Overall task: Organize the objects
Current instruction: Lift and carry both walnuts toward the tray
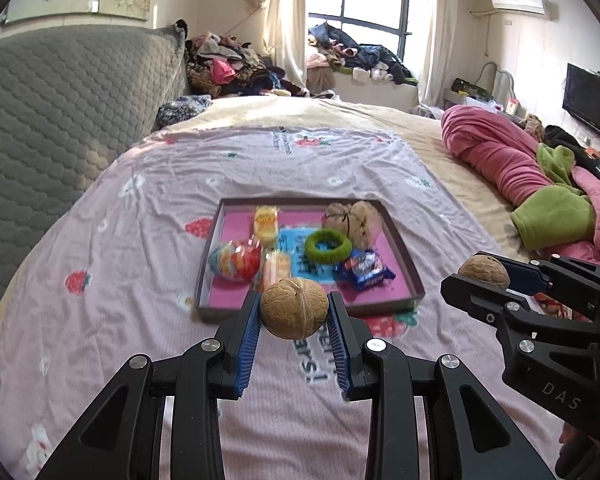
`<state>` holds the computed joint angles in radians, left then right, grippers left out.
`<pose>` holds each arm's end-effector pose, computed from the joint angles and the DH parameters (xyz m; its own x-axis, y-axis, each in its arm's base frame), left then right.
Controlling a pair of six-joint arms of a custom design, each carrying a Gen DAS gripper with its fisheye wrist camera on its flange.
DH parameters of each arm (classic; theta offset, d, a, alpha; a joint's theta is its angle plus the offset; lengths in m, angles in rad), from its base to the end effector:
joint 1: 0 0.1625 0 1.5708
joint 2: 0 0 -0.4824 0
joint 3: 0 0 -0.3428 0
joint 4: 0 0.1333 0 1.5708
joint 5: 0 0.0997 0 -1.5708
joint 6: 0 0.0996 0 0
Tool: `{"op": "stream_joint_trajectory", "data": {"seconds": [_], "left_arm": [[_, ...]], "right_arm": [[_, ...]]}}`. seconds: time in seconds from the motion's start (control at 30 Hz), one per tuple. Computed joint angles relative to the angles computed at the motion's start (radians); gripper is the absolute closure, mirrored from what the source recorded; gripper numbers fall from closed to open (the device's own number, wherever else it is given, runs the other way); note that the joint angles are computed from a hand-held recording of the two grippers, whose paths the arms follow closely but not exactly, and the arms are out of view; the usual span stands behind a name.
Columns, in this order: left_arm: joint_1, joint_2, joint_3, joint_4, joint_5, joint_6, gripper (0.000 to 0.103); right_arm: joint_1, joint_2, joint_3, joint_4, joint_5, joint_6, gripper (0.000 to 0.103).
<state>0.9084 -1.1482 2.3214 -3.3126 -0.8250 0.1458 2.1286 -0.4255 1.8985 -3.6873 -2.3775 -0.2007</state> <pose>-0.1208 -0.4815 0.2784 -0.7201 0.2584 -0.6439 0.6295 0.6336 -0.4497 0.3665 -0.4714 0.0252 -0.7155 -0.1340 0.6856 -0.5777 0.6654 -0.4728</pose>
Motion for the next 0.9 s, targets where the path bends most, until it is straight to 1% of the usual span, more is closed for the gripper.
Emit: {"op": "stream_joint_trajectory", "data": {"seconds": [0.3,0.43,0.9], "left_arm": [[0.016,0.078,-0.130,0.012,-0.016,0.073,0.069],[0.032,0.110,-0.179,0.027,-0.026,0.088,0.069],[0.055,0.188,-0.256,0.015,-0.036,0.128,0.069]], "right_arm": [[-0.036,-0.019,-0.067,0.019,0.006,-0.052,0.070],[-0.048,-0.019,-0.092,0.018,0.013,-0.076,0.070],[-0.088,-0.006,-0.139,0.011,0.039,-0.110,0.070]]}}
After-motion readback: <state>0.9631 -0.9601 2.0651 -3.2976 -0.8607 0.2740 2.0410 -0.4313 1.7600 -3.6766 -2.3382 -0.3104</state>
